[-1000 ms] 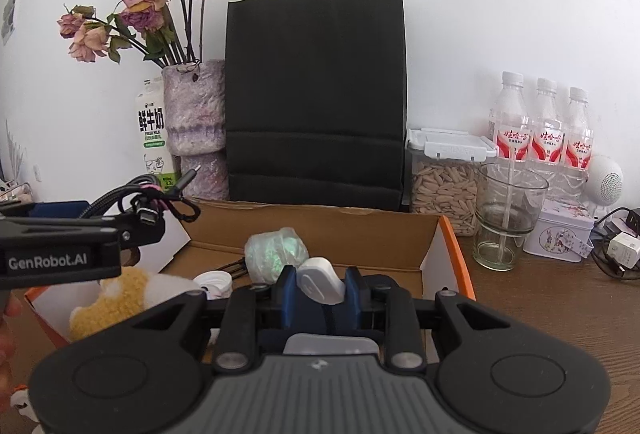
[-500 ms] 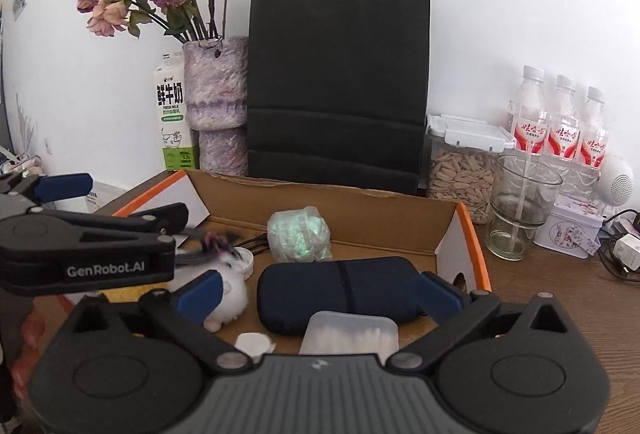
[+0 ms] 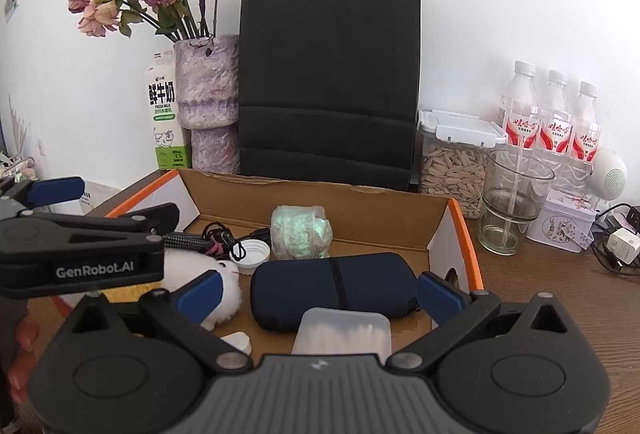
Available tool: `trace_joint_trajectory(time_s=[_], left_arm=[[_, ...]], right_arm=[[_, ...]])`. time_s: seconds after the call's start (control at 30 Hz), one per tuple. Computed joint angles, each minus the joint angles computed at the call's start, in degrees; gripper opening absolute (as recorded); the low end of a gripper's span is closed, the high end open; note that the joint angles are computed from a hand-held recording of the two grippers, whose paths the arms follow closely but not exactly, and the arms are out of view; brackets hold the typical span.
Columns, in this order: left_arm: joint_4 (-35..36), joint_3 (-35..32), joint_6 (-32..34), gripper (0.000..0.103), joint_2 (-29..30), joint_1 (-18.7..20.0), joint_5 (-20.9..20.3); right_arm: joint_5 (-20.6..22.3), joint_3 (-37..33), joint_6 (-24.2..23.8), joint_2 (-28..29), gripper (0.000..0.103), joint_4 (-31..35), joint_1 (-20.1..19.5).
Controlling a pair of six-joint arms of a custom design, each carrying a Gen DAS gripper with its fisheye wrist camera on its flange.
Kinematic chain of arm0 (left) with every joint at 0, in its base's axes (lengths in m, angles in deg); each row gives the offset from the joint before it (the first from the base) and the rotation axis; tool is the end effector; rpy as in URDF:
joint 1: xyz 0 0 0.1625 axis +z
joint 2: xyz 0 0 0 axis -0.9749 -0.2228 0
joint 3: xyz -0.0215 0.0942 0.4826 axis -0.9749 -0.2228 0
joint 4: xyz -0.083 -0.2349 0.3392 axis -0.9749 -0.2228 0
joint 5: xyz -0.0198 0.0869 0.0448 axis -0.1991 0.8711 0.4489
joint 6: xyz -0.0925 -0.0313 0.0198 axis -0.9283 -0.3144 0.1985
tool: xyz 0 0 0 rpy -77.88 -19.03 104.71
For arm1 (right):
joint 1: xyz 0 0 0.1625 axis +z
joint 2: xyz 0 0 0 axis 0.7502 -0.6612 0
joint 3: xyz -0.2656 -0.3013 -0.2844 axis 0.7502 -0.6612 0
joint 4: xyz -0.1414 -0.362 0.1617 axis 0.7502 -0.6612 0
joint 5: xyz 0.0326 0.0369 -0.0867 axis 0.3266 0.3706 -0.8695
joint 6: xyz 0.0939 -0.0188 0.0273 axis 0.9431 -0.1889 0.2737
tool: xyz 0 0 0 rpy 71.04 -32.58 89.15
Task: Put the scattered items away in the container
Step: 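Withdraw both grippers from the box toward the remaining items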
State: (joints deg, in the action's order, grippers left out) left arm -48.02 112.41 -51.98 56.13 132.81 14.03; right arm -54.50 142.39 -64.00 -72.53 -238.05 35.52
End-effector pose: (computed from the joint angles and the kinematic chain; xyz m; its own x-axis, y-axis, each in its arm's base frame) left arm -0.2487 -0.7583 -0.0420 -0.5823 -0.2949 -0.7576 0.6542 0.3833 -0.6520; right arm 0.0529 -0.8196 0.1821 -0.6235 -0.4962 0.6042 -0.7805 0.4393 -0.4448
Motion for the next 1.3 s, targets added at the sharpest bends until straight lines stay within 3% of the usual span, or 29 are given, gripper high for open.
trace_joint_trajectory(time_s=[0.5,1.1,1.3], left_arm=[[-9.2,13.0,-3.3,0.103,-5.6,-4.6,-1.2],[-16.6,28.3,-9.3,0.103,-10.3,-8.8,-8.4],[-13.8,30.5,-13.5,0.103,-10.6,-9.7,-11.1]], right_arm=[[3.3,11.4,0.2,-6.1,0.103,-9.6,-0.8],[5.6,27.5,-1.6,-12.9,0.103,-16.8,-5.6],[4.6,31.1,-3.7,-14.3,0.103,-17.9,-7.3]])
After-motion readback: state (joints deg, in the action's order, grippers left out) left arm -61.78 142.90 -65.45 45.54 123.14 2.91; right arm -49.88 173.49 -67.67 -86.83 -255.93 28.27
